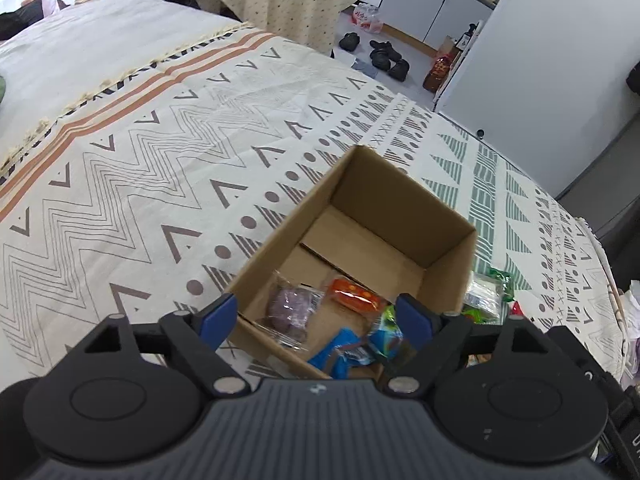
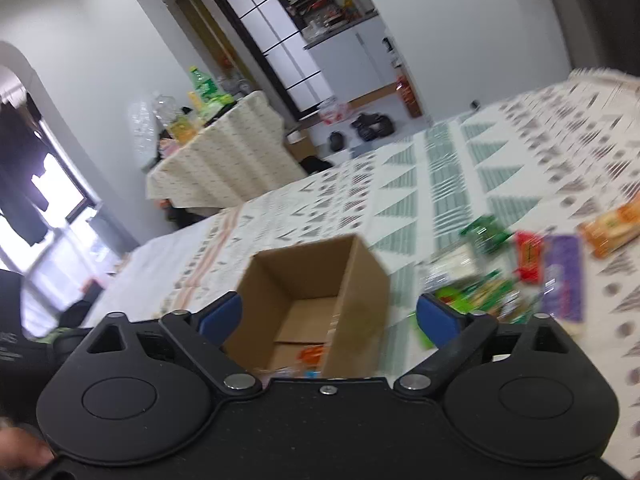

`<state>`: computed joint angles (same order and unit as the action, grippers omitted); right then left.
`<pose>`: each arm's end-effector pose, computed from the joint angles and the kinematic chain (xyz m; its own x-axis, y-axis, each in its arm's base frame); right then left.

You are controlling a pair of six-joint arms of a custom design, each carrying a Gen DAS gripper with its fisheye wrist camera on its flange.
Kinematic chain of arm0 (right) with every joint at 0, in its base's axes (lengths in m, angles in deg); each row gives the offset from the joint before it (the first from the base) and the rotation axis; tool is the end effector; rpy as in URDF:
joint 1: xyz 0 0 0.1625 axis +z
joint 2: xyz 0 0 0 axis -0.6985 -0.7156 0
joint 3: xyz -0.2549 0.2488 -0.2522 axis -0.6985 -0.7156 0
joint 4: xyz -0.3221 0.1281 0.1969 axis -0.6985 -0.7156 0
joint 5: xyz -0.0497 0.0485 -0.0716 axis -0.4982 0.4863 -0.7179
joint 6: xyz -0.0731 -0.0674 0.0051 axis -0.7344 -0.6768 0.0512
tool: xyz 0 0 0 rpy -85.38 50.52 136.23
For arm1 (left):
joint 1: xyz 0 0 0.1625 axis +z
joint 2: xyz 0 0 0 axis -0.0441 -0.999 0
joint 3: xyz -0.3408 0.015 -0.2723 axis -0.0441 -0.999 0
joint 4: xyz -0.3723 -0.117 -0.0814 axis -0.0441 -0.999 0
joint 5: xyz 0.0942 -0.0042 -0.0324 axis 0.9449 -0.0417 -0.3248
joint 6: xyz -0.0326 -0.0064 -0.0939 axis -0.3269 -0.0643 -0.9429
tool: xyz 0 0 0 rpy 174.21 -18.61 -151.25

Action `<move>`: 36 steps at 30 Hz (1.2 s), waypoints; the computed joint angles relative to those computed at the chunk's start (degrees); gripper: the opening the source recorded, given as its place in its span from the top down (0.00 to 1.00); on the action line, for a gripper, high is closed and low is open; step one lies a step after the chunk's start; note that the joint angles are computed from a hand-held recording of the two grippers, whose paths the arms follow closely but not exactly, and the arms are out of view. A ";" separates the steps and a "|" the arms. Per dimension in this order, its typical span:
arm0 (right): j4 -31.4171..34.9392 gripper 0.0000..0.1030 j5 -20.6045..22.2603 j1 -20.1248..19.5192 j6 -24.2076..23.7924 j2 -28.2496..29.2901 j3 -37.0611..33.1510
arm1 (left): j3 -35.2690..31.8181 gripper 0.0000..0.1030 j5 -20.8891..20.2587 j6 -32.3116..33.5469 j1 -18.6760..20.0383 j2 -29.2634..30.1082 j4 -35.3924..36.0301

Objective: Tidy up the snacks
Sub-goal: 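Withdraw both grippers from the box back toward the snack pile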

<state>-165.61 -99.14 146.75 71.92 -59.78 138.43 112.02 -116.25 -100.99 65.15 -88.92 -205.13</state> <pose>0.2928 -0.7481 0.0591 -0.9204 -0.3261 0.2155 -0.3867 0.6789 -0.6242 -0.1253 -0.7182 0.2678 -0.7317 -0.5681 -0.3766 -0.0612 0.6051 -0.7938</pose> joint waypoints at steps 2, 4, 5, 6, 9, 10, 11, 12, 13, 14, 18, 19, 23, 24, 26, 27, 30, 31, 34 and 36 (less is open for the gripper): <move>-0.70 0.03 -2.38 0.35 -2.06 -0.43 0.32 | 0.22 0.11 0.47 -0.42 -0.58 0.31 -0.53; -0.83 0.01 -3.30 0.41 -3.90 -1.21 0.93 | 0.43 0.10 0.11 -0.33 -1.06 0.52 -1.57; -0.64 0.00 -3.38 0.37 -4.55 -1.58 1.13 | 0.59 0.10 -0.16 -0.30 -1.32 0.61 -2.46; -0.88 0.00 -3.37 0.31 -5.18 -1.95 1.52 | 0.63 0.07 -0.09 -0.59 -1.60 0.73 -2.82; -1.64 0.00 -4.14 0.06 -6.94 -2.85 2.38 | 0.65 0.00 -0.13 0.07 -2.37 1.25 -4.25; -1.55 0.00 -4.28 -0.09 -7.20 -3.21 2.58 | 0.58 0.00 -0.01 0.34 -2.61 1.48 -4.41; -1.35 0.00 -4.04 -0.35 -7.06 -3.72 2.87 | 0.47 0.00 0.02 0.51 -2.81 1.73 -4.54; -1.20 0.00 -3.31 -0.67 -6.63 -4.35 3.28 | 0.50 0.00 -0.14 1.27 -2.99 2.04 -5.55; -1.12 0.00 -2.07 -1.13 -6.31 -5.14 3.87 | 0.42 0.00 -0.14 2.00 -3.17 2.44 -6.31; -0.97 0.00 -0.96 -1.57 -6.14 -5.82 4.32 | 0.16 0.00 0.04 2.47 -3.40 2.95 -6.55; -0.05 0.00 -2.63 -2.36 -7.48 -7.22 4.44 | -1.02 0.00 -0.43 3.95 -4.14 4.78 -7.10; -0.37 0.00 -3.31 -2.53 -8.02 -7.48 4.60 | -1.27 0.00 -0.45 4.42 -4.36 5.24 -7.44; -0.52 0.00 -4.00 -3.43 -9.99 -8.69 5.30 | -2.82 0.00 -0.14 4.51 -5.09 6.90 -6.36; -0.49 0.00 -4.10 -3.57 -10.96 -8.93 5.43 | -3.28 0.00 -0.39 4.50 -5.19 7.27 -6.14; -0.21 0.00 -4.31 -3.85 -12.85 -9.44 5.67 | -4.17 0.00 -1.13 4.86 -5.35 7.98 -5.95; 0.09 0.00 -4.17 -4.11 -13.29 -9.71 5.77 | -4.70 0.00 -1.39 4.98 -5.46 8.35 -5.37; 1.32 0.00 -3.33 -5.17 -13.24 -10.61 6.11 | -6.33 0.00 -1.60 5.64 -5.77 9.57 -2.79; 1.27 0.00 -3.09 -5.56 -13.30 -10.86 6.36 | -6.87 0.00 -1.39 5.25 -5.86 9.95 -1.52; -0.20 0.00 -4.57 -6.40 -13.38 -10.80 6.81 | -8.52 0.00 -1.02 3.27 -5.89 11.05 2.15; -0.94 0.00 -6.66 -6.64 -13.41 -10.39 6.51 | -9.29 0.00 -0.75 3.92 -5.96 11.93 2.12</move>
